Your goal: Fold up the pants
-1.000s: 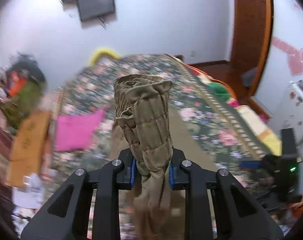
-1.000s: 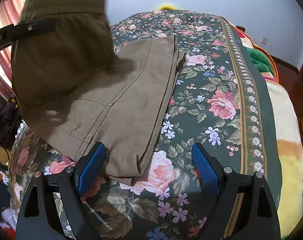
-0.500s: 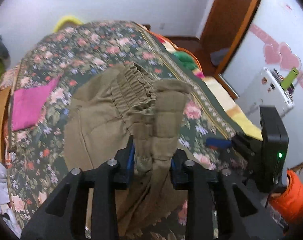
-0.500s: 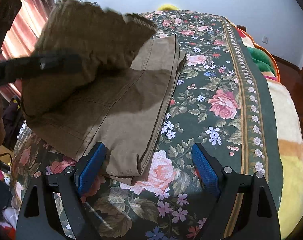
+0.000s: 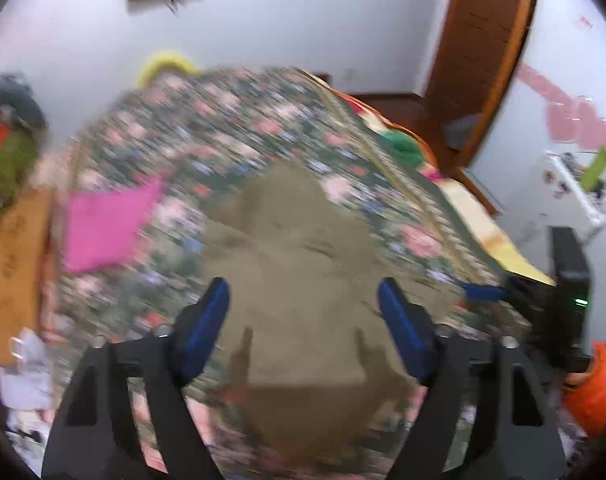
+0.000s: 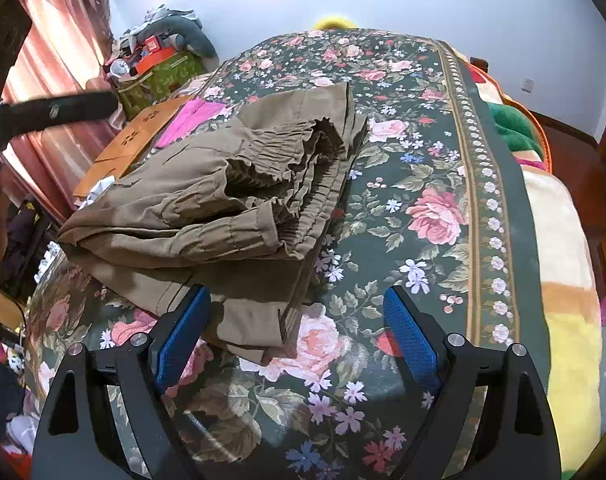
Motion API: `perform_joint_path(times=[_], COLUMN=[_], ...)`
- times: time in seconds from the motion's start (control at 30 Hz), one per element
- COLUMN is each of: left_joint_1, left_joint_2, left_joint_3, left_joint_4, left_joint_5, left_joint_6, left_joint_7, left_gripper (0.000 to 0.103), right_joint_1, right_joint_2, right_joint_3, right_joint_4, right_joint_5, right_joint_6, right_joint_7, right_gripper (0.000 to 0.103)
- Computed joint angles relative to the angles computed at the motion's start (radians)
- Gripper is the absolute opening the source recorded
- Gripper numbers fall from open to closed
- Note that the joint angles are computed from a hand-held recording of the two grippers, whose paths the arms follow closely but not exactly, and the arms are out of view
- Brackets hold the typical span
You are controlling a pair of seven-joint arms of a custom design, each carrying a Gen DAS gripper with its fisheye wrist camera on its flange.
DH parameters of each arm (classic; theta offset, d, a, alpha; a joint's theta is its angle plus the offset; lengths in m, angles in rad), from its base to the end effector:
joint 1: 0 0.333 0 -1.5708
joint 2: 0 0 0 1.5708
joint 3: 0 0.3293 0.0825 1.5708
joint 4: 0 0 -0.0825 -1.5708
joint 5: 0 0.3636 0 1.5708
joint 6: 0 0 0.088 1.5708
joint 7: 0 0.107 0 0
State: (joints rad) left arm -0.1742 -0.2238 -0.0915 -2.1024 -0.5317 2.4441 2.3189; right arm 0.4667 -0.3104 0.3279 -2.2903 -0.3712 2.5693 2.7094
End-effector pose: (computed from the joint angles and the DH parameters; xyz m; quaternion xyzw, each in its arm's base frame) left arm 0.4916 -0.1388 0.5973 -0.3944 0.8531 -0.3184 0.1235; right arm 0.3219 0.3572 0.5527 -0.6426 0.6918 -0.1362 0.2999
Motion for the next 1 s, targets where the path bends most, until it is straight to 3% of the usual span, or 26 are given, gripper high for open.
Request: perform_joint_path(times=[0.13,0.23,0.47,0.73,0.83,1.0], left_joint_1=[0.033,0.057,0.067,0.009,-0.012,0.007], left_joint_2=[0.084,0.172,0.415,0.626,0.657,0.593], left_joint_3=[-0.017,-0.03,-0.059,-0.05,-0.035,-0.038], left_joint_4=[0.064,0.139,0.364,0.562,0.561,0.453], left_joint_5=[0.093,0.164,0.401,0.621,0.711,0.748], left_joint_6=[0.09,0.111,0.061,-0.106,-0.132,-0.064], left_joint_7=[-0.055,-0.133,-0.353,-0.483,-0.503,-0.505], left_gripper=[0.097,0.098,0.098,0.098,0.103,0.103], right_joint_1=[-0.008,-0.017,-0.017,-0.012,-0.015,-0.027], right_joint_2=[-0.011,-0.019,-0.025,-0.018,-0.013,-0.023], right_joint_3=[0.003,0.008,0.006,-0.007,-0.006,0.005], right_joint_4=[-0.005,-0.009,-0.009,-0.019,-0.017,-0.022], right_joint_5=[-0.012,-0.024,-0.027,0.003,0.002,-0.027], right_joint_6=[-0.002,-0.004,-0.025,-0.004,-0.007,-0.01], right_joint_7=[0.017,0.036,0.034,0.018,0.016,0.037], right_gripper=[0.086,0.086,0.086,0.086,0.086,0.086])
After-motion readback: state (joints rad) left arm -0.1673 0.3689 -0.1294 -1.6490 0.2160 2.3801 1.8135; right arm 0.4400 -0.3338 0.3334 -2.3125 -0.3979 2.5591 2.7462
